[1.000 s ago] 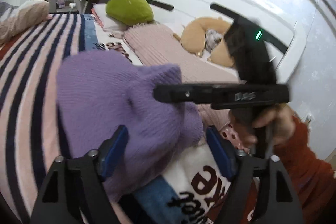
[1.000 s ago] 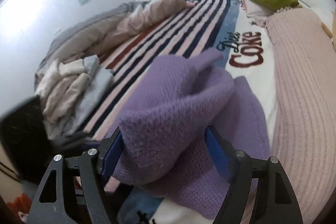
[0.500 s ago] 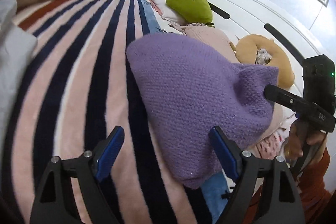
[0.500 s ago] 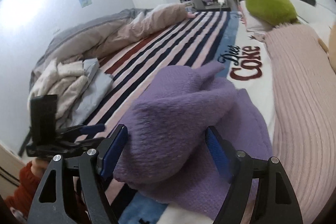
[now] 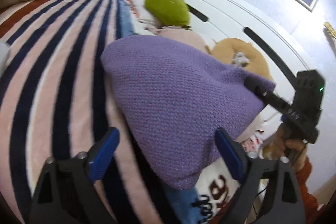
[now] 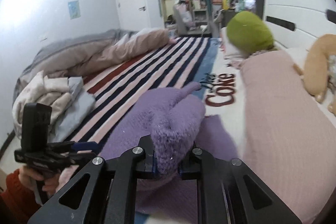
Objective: Fold large clothes
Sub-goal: 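Grasp the folded purple cardigan bundle with the left gripper while the right gripper grasps it too, then lift the purple bundle off the blanket with both grippers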
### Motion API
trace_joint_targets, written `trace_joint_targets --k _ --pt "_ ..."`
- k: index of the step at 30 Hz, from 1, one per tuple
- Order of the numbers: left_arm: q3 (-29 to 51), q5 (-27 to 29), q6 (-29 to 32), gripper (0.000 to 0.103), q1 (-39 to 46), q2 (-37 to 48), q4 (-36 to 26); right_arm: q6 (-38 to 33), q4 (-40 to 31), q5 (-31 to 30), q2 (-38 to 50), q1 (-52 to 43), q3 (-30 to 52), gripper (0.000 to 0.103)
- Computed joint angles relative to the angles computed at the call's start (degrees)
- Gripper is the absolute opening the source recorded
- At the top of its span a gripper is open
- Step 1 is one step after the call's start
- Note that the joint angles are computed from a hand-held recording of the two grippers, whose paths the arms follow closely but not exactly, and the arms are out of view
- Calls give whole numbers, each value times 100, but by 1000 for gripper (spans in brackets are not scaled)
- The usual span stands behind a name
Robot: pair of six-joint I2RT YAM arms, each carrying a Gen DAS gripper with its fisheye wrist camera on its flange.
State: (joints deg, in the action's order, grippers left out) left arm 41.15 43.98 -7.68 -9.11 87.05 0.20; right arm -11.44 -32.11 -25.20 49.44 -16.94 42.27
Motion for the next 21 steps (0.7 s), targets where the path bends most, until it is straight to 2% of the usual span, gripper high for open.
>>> trace_joint_targets --k 4,9,13,17,19,20,21 --pt "203 -213 -130 99 -425 -23 -132 -943 -701 -1010 -35 -1549 -79 8" --pt "646 -385 -165 99 -908 470 -625 -2067 -1058 -1602 384 -2809 -392 8" --pt "682 -442 -376 101 -1134 663 -510 -2541 -1106 -1835 737 -3239 -573 8" --pt "843 -66 -711 102 -1184 1025 -395 -2886 -1222 -2014 1017 -3467 -573 8" --pt "876 -102 -864 102 -1260 1136 -294 -2904 -1231 -2026 1056 -3452 -584 8" --pt "839 -162 -934 100 -1299 1126 -188 -2915 -1240 -2025 1079 -3442 -591 8" --pt "770 -233 -980 87 -1339 1076 -71 -2933 -1248 -2029 1130 -3439 -588 8"
